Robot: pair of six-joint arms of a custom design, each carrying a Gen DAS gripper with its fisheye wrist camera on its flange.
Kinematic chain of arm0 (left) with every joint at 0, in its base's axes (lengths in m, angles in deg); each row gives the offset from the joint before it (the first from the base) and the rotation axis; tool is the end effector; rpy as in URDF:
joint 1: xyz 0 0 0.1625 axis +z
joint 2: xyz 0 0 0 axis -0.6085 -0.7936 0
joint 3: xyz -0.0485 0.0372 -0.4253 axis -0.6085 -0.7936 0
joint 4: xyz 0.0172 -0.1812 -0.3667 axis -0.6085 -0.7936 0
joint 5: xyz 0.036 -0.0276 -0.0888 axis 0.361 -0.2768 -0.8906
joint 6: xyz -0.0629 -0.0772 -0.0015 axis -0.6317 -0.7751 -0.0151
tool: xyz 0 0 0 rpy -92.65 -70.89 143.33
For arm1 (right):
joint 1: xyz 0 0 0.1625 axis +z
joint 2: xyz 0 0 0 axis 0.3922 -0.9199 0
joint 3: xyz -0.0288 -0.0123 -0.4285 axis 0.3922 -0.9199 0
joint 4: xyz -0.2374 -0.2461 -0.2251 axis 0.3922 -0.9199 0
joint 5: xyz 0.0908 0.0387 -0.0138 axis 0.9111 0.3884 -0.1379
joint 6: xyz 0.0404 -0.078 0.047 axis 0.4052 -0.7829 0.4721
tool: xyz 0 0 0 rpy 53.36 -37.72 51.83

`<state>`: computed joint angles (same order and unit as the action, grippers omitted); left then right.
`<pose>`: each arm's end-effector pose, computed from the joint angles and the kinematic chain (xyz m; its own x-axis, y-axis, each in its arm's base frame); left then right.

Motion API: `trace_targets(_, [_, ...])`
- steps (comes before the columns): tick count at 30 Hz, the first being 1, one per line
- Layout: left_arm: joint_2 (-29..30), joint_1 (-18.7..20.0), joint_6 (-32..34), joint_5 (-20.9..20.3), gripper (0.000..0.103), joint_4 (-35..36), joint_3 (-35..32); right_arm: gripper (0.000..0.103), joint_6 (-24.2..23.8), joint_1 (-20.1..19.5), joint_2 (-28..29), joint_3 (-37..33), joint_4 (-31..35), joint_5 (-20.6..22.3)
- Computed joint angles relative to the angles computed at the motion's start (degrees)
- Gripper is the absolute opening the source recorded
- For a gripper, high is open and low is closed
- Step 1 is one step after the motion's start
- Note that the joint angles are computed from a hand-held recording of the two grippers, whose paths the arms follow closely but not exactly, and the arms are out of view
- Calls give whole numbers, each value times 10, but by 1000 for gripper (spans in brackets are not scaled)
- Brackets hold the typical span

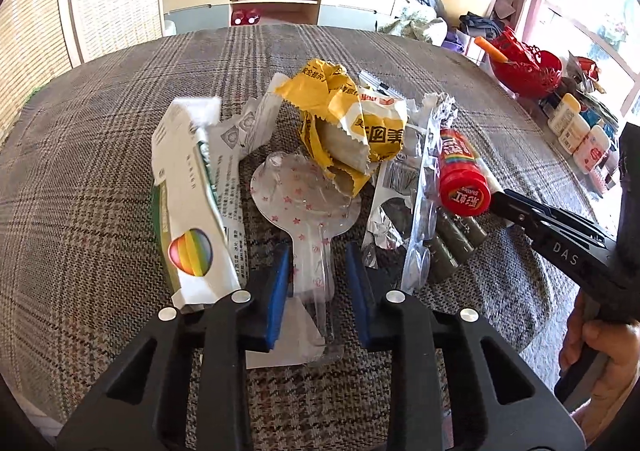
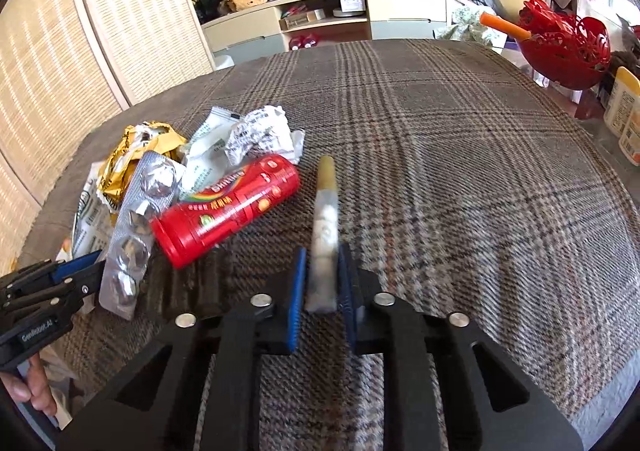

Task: Collect trash
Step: 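Grasp the clear pink-star plastic tray with the left tool while the right grasps the white tube, then carry both held items over the black bin and open both tools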

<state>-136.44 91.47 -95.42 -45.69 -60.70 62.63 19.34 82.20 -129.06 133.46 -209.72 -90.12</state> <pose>-0.2351 -0.6725 0.2557 -0.7981 0.0468 -0.6007 0.3868 0.8043 -0.4511 0.2781 -0.6922 0.1898 -0.8056 -0.2251 0.5480 -0.4889 0.7750 -0.4005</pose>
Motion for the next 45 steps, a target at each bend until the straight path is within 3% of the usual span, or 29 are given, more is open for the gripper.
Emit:
trace_targets(7, [10,-3,3,17,24,4,-3,15,-10,8,7,-3,-1,-32])
trace_targets(8, [11,-5,6,25,18,3,-1,15,-11,11,8,-3,-1,-38])
trace_targets(12, [-4,-8,-4,16,17,-17,12,14,4,10,-9,15,9,-24])
trace_targets(19, [-35,-50,16,58,16,-48,37,14,4,23,-42,48,-5,-13])
trace_targets(27, [-93,-105,-9,83,16,-39,89,14,9,56,-104,106,-27,0])
trace_targets(37, [-191,-184,-153,116,17,58,201,14,27,90,-187,214,-34,-4])
trace_targets(45, [-241,-215,-257,95,17,122,290,14,44,88,-225,305,-33,-6])
